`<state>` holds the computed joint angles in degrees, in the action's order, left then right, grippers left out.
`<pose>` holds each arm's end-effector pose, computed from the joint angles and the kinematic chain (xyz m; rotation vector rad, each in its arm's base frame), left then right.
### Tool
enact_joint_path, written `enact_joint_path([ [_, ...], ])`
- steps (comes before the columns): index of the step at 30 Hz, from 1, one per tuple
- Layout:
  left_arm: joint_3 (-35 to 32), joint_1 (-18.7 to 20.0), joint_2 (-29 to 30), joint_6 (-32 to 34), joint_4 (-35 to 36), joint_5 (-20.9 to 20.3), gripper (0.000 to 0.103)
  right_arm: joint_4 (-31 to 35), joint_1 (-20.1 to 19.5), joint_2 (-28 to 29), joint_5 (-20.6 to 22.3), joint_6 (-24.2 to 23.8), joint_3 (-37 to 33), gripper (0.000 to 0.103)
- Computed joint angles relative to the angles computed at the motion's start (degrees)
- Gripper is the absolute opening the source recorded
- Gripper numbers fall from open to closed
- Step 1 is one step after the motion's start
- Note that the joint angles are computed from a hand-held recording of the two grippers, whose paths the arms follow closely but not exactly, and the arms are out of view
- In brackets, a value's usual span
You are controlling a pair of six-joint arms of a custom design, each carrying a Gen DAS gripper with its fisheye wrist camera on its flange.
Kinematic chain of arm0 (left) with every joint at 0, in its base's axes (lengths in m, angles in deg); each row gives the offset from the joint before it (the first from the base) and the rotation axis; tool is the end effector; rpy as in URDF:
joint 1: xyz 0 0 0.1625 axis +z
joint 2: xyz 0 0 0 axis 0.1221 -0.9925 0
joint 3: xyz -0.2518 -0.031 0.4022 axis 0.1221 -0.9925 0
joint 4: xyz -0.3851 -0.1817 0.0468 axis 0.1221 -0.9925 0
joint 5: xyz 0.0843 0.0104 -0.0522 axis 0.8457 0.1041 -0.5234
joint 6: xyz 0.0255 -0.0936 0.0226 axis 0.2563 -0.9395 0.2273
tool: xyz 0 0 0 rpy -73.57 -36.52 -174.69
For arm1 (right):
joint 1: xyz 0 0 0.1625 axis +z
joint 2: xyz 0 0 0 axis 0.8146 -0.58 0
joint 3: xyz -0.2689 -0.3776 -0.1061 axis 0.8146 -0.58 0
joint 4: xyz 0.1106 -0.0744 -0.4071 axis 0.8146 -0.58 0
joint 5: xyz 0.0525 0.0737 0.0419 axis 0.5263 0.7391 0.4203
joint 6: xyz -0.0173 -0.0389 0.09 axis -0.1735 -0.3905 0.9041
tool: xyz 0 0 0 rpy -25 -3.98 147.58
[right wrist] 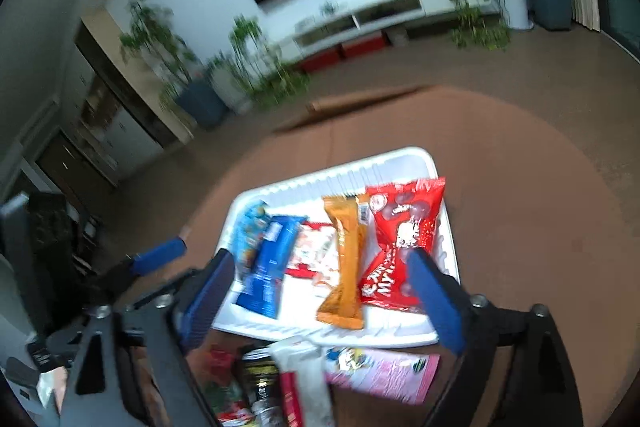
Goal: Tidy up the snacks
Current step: 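Withdraw both tools from the tray back over the remaining packets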
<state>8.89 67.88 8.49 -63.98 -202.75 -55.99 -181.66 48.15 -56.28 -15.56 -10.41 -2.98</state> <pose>-0.0613 -0.8604 0.4311 0.6841 2.5770 -0.8661 0.2948 -0.7863 0.2577 0.4569 -2.7970 0.9297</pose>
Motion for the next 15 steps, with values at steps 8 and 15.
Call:
enact_joint_path([
  [8,19.02,-1.32,-12.1,3.16,-13.24,-0.71,0.103,-10.02,-1.43,-9.69,6.1,2.34,16.13,0.1],
  [15,30.6,1.28,-19.79,-8.51,-9.43,2.6,0.103,-16.53,-2.15,-15.08,3.32,2.66,28.6,0.1],
])
